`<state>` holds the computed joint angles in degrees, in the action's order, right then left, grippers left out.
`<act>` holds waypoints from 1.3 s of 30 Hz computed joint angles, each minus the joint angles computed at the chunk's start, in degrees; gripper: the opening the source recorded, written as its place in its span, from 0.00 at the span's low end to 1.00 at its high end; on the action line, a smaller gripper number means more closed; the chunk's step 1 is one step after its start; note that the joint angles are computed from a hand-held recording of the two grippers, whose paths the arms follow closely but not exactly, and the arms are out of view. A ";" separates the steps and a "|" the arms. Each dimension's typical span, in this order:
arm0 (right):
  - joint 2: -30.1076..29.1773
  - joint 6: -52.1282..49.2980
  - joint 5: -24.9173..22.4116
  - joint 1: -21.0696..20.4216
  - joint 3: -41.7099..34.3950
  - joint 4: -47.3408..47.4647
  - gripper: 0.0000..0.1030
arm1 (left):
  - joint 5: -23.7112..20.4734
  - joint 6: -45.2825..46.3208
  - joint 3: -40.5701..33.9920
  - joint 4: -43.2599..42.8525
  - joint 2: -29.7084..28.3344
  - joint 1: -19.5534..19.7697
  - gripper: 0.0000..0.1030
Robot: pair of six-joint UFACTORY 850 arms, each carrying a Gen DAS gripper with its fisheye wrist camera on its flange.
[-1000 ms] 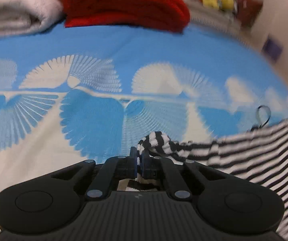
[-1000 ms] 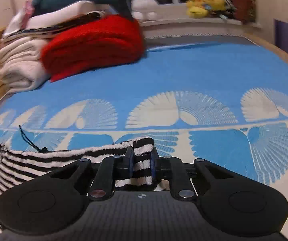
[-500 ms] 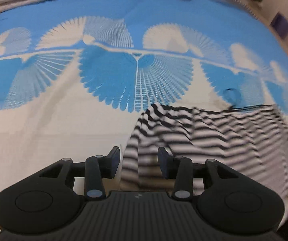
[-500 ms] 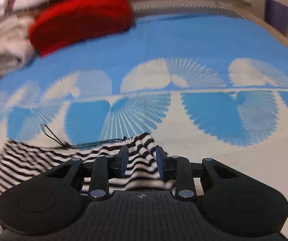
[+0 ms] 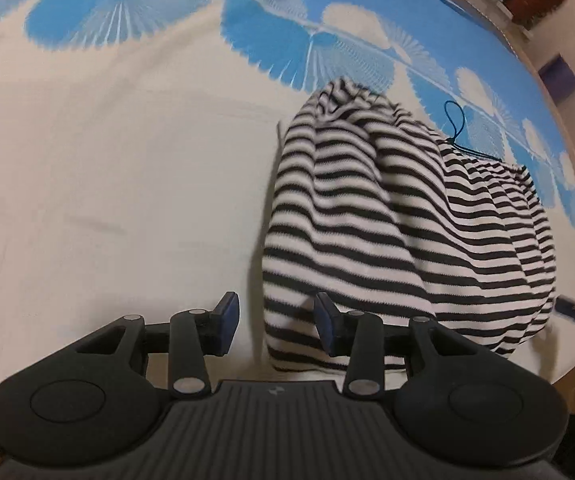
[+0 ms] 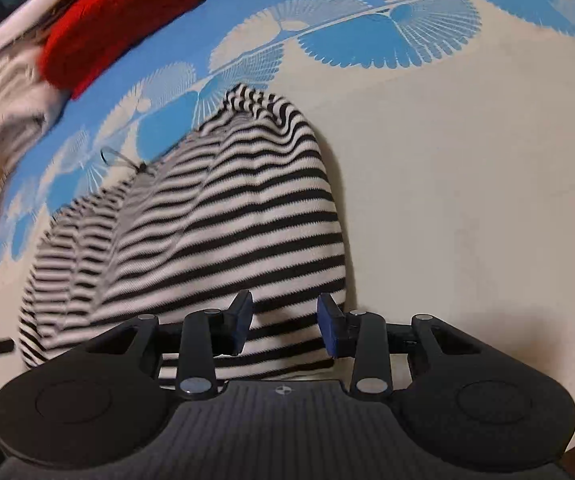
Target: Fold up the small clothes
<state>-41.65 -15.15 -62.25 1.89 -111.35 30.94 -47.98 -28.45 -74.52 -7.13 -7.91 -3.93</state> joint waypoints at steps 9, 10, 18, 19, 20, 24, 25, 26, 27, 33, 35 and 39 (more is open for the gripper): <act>0.05 -1.46 -0.99 0.19 1.13 0.65 0.16 | 2.76 5.62 1.96 -3.53 0.70 0.58 0.38; 0.01 -1.60 -0.80 0.17 1.03 0.55 0.16 | 2.38 6.10 1.93 -3.19 0.65 0.48 0.38; -0.03 -1.33 -1.41 0.26 1.40 -0.65 0.17 | 2.74 5.60 2.45 -3.24 0.48 0.28 0.33; -0.10 -2.10 -1.87 0.63 1.38 -1.40 0.17 | 2.83 5.62 2.40 -3.03 0.39 0.12 0.17; 0.05 -3.03 -1.63 1.10 1.60 -2.45 0.15 | 2.84 5.80 2.34 -2.95 0.34 -0.03 0.06; 2.43 -6.26 3.37 0.59 3.86 0.68 0.00 | 9.29 0.16 4.24 2.40 4.09 -0.36 0.00; 3.99 -6.80 6.93 -0.67 5.42 5.44 0.00 | 12.68 -1.74 5.83 2.03 6.28 0.31 0.00; 5.37 -7.50 9.94 -2.04 6.85 10.27 0.00 | 14.74 -2.85 7.03 1.80 7.98 0.82 0.00; 6.23 -7.07 11.67 -3.37 7.59 13.45 0.00 | 14.59 -4.42 7.49 3.31 8.93 0.94 0.00; 2.63 0.48 0.94 -4.49 3.75 4.07 0.00 | -3.79 0.27 3.09 2.27 2.10 0.67 0.01; 2.35 -2.70 -0.67 -3.49 3.54 5.20 0.03 | -2.83 -2.81 2.94 4.89 2.48 0.26 0.03; 2.11 -5.31 -0.63 -1.50 3.24 3.51 0.28 | 3.65 -7.15 5.39 3.01 5.66 2.11 0.29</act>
